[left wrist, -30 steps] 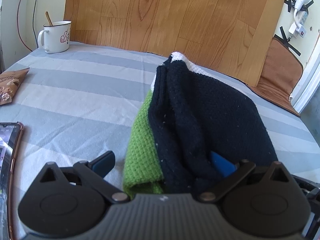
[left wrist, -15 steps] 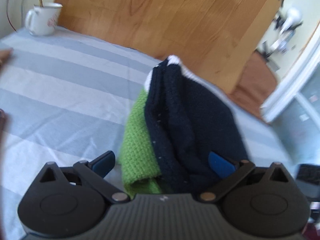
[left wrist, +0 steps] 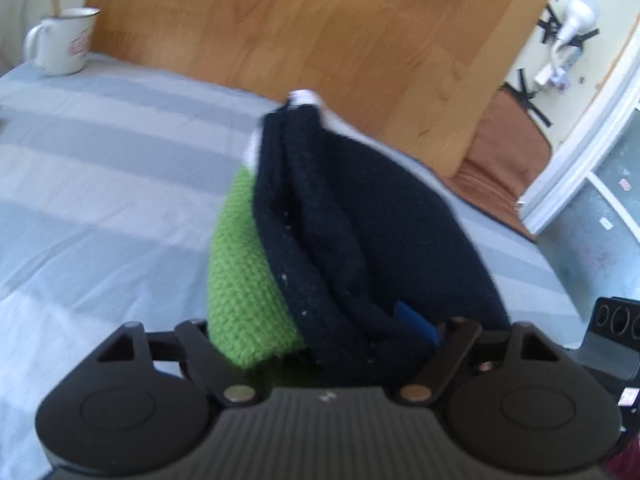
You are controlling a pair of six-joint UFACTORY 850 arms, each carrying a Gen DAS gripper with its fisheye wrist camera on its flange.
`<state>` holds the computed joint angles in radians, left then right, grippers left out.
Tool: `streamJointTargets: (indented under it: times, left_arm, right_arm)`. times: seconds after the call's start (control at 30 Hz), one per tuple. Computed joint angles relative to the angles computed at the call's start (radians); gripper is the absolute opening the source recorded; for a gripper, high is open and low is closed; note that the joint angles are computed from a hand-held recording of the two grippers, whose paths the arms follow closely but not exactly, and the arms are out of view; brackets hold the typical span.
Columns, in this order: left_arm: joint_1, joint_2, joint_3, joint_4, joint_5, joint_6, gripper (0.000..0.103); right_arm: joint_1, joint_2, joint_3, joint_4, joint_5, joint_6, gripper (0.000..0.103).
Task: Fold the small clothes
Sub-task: 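Open both grippers and lift them away from the folded navy sweater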
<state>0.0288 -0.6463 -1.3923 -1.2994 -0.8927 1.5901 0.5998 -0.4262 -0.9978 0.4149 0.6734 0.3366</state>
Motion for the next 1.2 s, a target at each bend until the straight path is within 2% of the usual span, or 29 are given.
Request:
streamJointTargets:
  times: [0.13, 0.2, 0.3, 0.43, 0.53, 0.63, 0.73, 0.83, 0.9, 0.97, 1.07, 1.2]
  left_arm:
    - [-0.061, 0.007, -0.036, -0.051, 0.014, 0.005, 0.071]
    - [-0.098, -0.02, -0.09, -0.076, 0.008, -0.014, 0.071]
    - [-0.164, -0.077, -0.186, -0.133, 0.04, 0.009, 0.071]
    - [-0.243, -0.202, -0.378, -0.148, 0.113, -0.047, 0.068]
    - [-0.285, -0.316, -0.546, -0.076, 0.165, -0.169, 0.067]
    - [-0.312, -0.379, -0.628, -0.009, 0.228, -0.23, 0.071]
    - [-0.322, -0.355, -0.559, -0.108, 0.288, -0.09, 0.086]
    - [-0.317, -0.309, -0.479, -0.164, 0.322, -0.028, 0.089]
    - [-0.302, -0.264, -0.407, -0.215, 0.34, 0.022, 0.091]
    - [-0.294, -0.214, -0.324, -0.307, 0.367, 0.132, 0.092]
    - [-0.285, -0.126, -0.179, -0.495, 0.392, 0.379, 0.097]
    - [-0.272, -0.045, -0.042, -0.598, 0.391, 0.56, 0.099]
  right_arm:
    - [-0.009, 0.031, 0.017, 0.161, 0.065, -0.228, 0.048]
    - [-0.044, 0.052, 0.036, 0.166, 0.088, -0.248, 0.048]
    - [-0.12, 0.056, 0.036, 0.14, 0.099, -0.263, 0.049]
    - [-0.247, 0.01, -0.013, 0.02, 0.062, -0.167, 0.049]
    - [-0.317, -0.044, -0.075, -0.028, 0.002, -0.12, 0.049]
    - [-0.364, -0.076, -0.095, -0.122, -0.032, 0.055, 0.055]
    - [-0.361, -0.059, -0.068, -0.125, -0.029, 0.082, 0.065]
    - [-0.346, -0.055, -0.078, -0.046, -0.044, 0.012, 0.078]
    - [-0.324, -0.04, -0.062, 0.043, -0.035, -0.052, 0.082]
    - [-0.316, -0.047, -0.072, 0.088, -0.047, -0.081, 0.082]
    - [-0.275, -0.024, -0.038, 0.2, -0.015, -0.144, 0.082]
    - [-0.202, 0.013, 0.015, 0.36, 0.036, -0.252, 0.082]
